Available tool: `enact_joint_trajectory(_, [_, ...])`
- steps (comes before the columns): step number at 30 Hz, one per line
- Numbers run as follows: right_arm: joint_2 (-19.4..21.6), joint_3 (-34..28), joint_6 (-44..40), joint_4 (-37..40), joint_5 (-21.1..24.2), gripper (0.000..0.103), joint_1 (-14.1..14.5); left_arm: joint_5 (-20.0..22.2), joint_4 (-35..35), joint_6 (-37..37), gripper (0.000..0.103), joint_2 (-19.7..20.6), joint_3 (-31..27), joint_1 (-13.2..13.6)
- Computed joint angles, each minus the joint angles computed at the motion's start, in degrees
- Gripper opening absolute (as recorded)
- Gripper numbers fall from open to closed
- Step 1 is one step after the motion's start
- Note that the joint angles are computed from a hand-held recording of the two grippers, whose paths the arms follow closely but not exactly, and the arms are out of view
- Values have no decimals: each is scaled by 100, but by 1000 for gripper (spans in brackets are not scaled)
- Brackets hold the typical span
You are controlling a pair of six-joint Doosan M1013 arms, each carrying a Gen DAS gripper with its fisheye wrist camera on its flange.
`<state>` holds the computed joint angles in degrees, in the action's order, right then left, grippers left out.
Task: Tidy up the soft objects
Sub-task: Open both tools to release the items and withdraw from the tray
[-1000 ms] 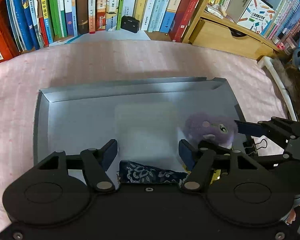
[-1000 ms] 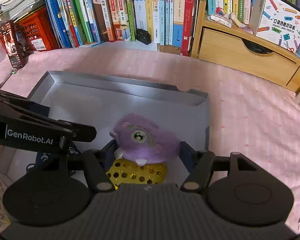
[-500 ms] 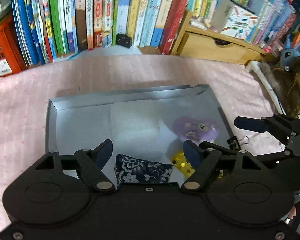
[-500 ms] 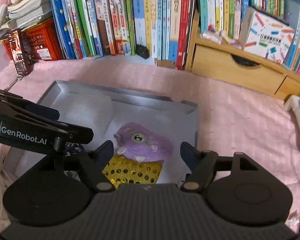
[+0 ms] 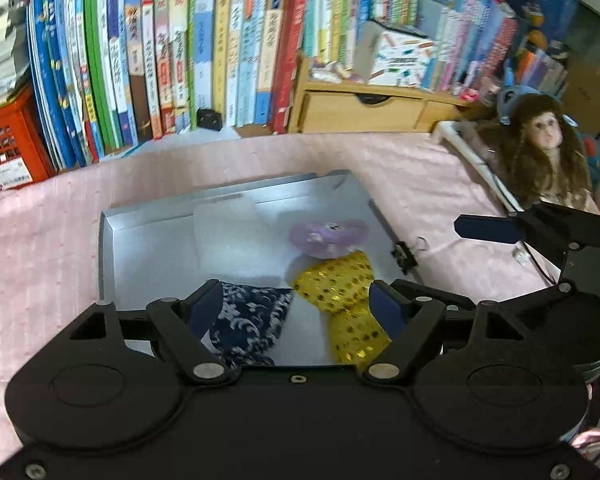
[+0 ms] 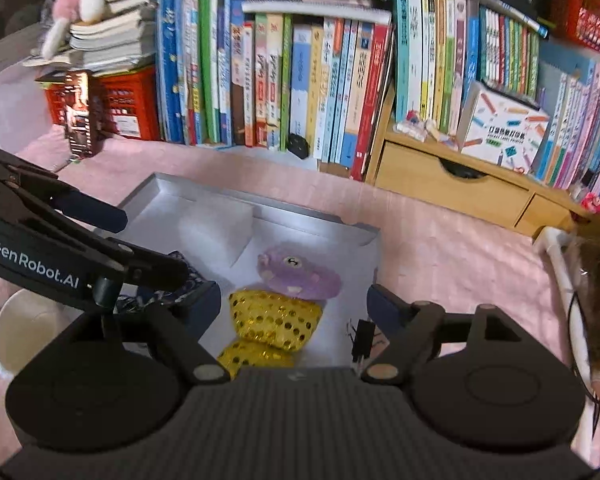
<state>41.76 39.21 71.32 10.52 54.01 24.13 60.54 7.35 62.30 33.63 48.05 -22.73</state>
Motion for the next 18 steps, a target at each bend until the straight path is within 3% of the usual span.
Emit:
enact_joint_trajectory(12, [-892,1454,-874,514,-990,90,-96,-1034,68,62,81,-720,1096,-280])
enact_joint_trajectory(18, [-1168,1909,-1078,673,-1275,90,-133,-1486,738,-304,85,-1000,1575,-464])
